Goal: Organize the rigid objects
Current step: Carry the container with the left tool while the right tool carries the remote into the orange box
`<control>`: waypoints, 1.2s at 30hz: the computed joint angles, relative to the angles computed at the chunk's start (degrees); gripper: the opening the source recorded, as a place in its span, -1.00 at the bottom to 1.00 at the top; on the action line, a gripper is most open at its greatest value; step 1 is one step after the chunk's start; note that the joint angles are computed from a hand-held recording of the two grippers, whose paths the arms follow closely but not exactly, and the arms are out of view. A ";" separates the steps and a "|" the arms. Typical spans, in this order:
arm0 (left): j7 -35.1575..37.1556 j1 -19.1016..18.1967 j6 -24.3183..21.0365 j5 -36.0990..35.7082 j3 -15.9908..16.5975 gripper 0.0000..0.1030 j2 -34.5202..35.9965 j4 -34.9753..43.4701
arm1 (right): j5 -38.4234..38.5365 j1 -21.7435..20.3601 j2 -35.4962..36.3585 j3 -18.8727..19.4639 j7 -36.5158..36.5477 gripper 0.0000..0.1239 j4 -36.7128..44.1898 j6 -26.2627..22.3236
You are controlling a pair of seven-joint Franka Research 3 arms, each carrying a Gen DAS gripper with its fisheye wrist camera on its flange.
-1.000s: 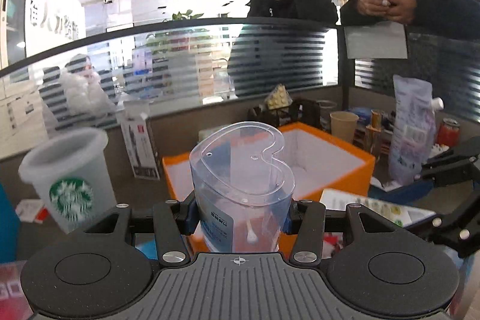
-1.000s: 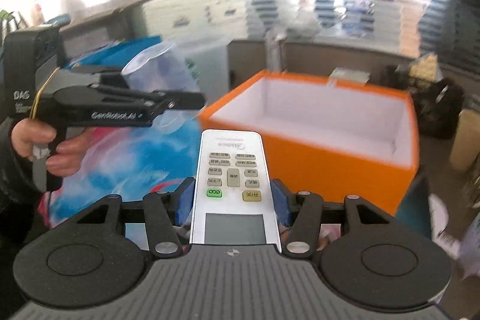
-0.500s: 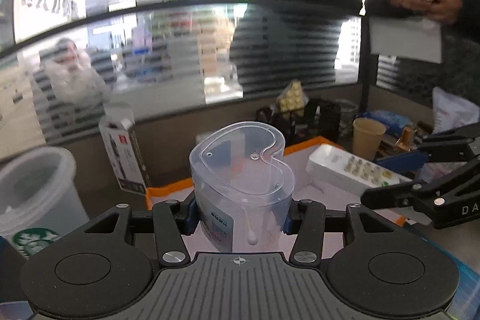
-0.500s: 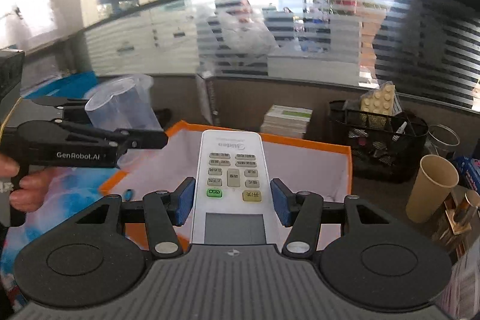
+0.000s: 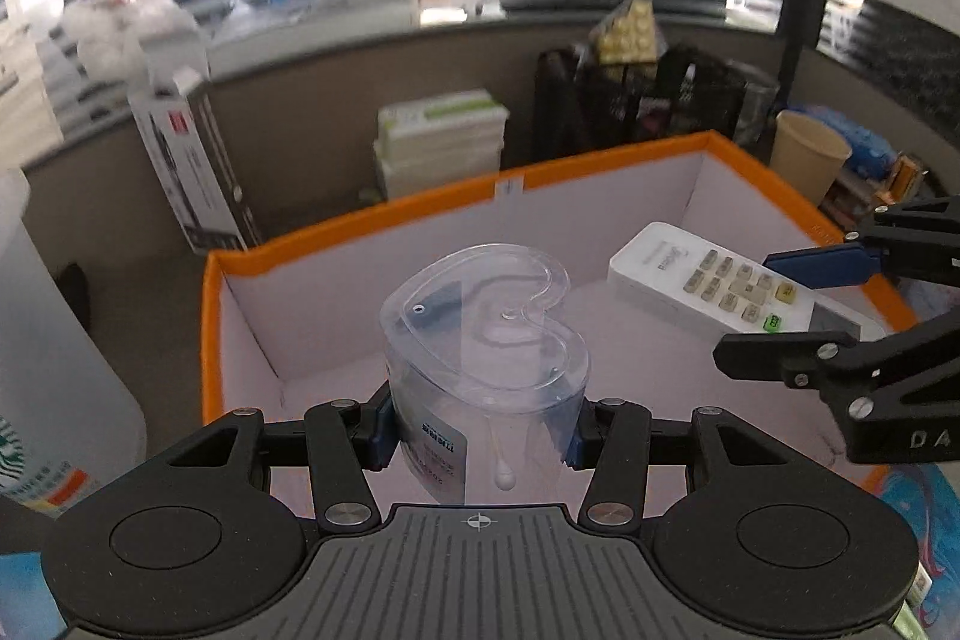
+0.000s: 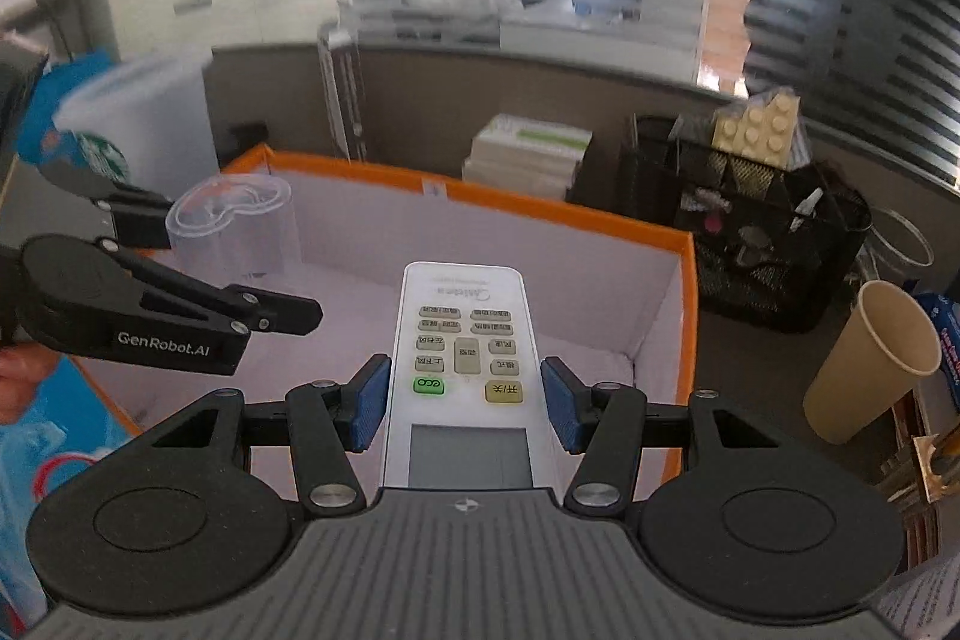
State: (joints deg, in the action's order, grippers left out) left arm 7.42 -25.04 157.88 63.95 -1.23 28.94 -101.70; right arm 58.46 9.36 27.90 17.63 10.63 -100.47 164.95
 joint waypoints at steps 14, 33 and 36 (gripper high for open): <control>8.49 0.15 -3.46 -13.83 -1.77 -0.07 1.84 1.58 | -19.33 4.53 2.80 -4.25 12.43 -0.17 1.01 2.89; 13.01 2.36 -8.62 -24.05 -4.08 -0.07 4.25 5.41 | -40.66 10.23 5.34 -10.48 29.03 -0.17 4.88 -2.63; 15.22 2.77 -9.16 -26.60 -4.59 -0.05 4.46 5.84 | -42.37 10.48 5.40 -10.89 30.47 -0.17 5.23 -3.68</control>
State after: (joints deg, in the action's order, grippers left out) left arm 22.64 -22.28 148.72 37.35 -5.82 33.40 -95.86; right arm 16.09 19.84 33.30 6.74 41.10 -95.24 161.26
